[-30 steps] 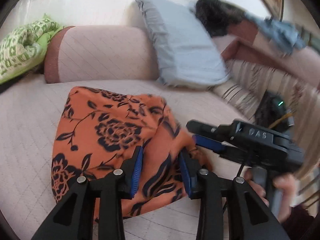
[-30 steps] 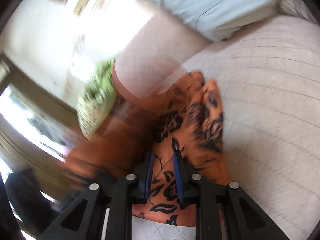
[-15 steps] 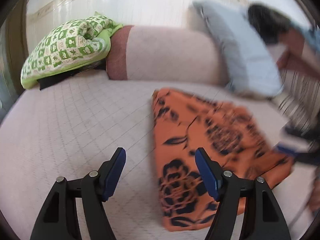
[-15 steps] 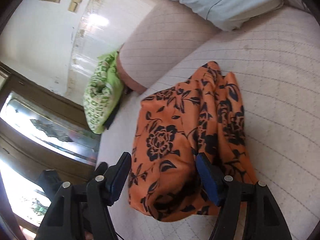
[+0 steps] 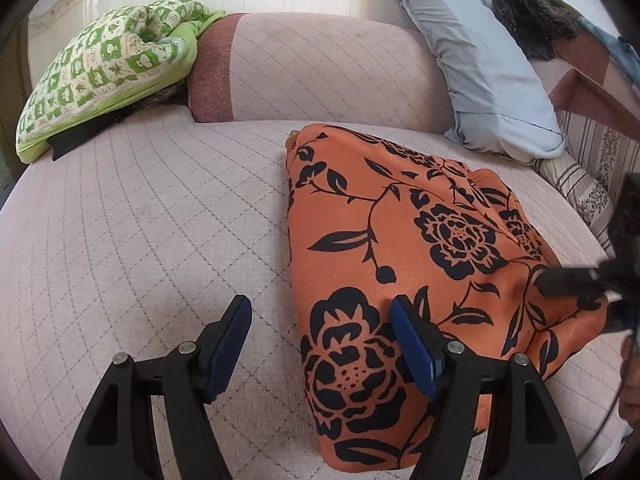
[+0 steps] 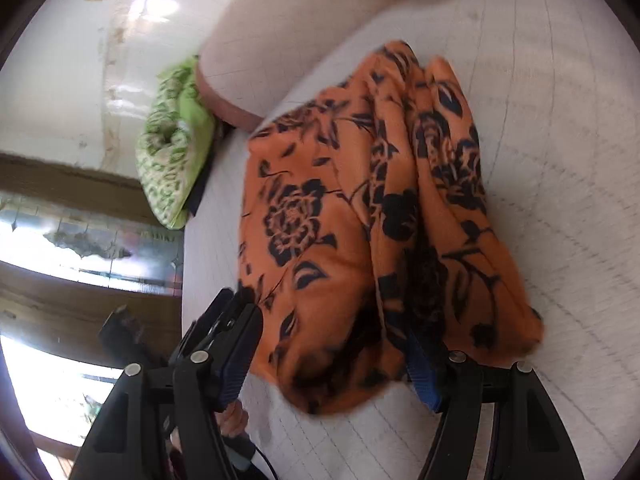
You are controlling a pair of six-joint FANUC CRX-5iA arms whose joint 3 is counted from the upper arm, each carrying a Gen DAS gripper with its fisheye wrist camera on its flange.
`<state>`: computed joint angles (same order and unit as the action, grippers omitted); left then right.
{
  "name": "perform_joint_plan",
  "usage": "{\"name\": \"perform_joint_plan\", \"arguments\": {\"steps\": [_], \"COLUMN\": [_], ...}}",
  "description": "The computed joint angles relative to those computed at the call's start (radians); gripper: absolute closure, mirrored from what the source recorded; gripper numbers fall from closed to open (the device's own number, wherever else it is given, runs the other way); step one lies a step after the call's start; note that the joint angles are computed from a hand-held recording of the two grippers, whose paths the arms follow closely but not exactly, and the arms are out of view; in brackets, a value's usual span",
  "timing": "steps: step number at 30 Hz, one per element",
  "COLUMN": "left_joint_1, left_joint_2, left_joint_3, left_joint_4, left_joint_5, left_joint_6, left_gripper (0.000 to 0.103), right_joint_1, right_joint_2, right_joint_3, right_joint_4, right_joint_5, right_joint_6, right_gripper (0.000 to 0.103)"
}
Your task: Fold small clothes
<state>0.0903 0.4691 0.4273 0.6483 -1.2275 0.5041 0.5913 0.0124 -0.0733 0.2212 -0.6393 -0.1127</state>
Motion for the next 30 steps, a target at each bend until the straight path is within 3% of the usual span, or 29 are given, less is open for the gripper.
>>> {"name": "perform_joint_plan", "arguments": {"steps": [3, 5, 7, 10, 12, 15, 16, 18, 20, 22, 27, 30], "left_joint_1": [-0.003, -0.005, -0.003, -0.003, -0.005, -0.014, -0.02, -0.031, -0.029, -0.025, -0.025, -0.027], "left_joint_2": [0.01, 0.018, 0.025, 0.011, -0.008, -0.03, -0.032, -0.029, -0.019, -0.004, -0.007, -0.035], "left_joint_3": [0.007, 0.014, 0.023, -0.003, -0.039, -0.076, -0.08, -0.077, -0.061, -0.033, -0.037, -0.072], "left_joint_4": [0.011, 0.015, 0.025, 0.062, 0.092, 0.08, 0.061, 0.025, 0.028, 0.028, 0.03, 0.027], "left_joint_5": [-0.011, -0.019, -0.04, -0.04, -0.036, -0.029, -0.031, -0.036, -0.057, -0.084, -0.095, -0.06], "left_joint_6": [-0.005, -0.001, 0.006, -0.028, -0.077, -0.123, -0.13, -0.118, -0.096, -0.077, -0.073, -0.119], "left_gripper": [0.03, 0.03, 0.03, 0.03, 0.03, 0.03, 0.03, 0.03, 0.03, 0.03, 0.03, 0.03], "right_joint_1": [-0.032, -0.045, -0.039, -0.018, 0.005, 0.017, 0.014, -0.018, -0.045, -0.052, 0.025, 0.022], "right_joint_2": [0.012, 0.033, 0.058, 0.112, 0.122, 0.132, 0.134, 0.144, 0.091, 0.065, 0.058, 0.063], "right_joint_3": [-0.037, -0.032, 0.008, 0.116, 0.129, 0.137, 0.134, 0.148, 0.055, 0.043, 0.046, 0.062], "right_joint_4": [0.003, 0.018, 0.083, 0.16, 0.309, 0.402, 0.391, 0.233, 0.174, 0.162, 0.479, 0.563], "right_joint_5": [0.104, 0.112, 0.028, -0.14, -0.198, -0.292, -0.313, -0.341, -0.219, -0.195, -0.421, -0.392], "right_joint_6": [-0.037, -0.032, -0.007, 0.055, 0.03, 0.021, 0.023, 0.09, 0.003, -0.005, -0.159, -0.122], "right_gripper": [0.032, 0.039, 0.084, 0.087, 0.087, 0.087, 0.087, 0.086, 0.083, 0.077, 0.072, 0.073]}}
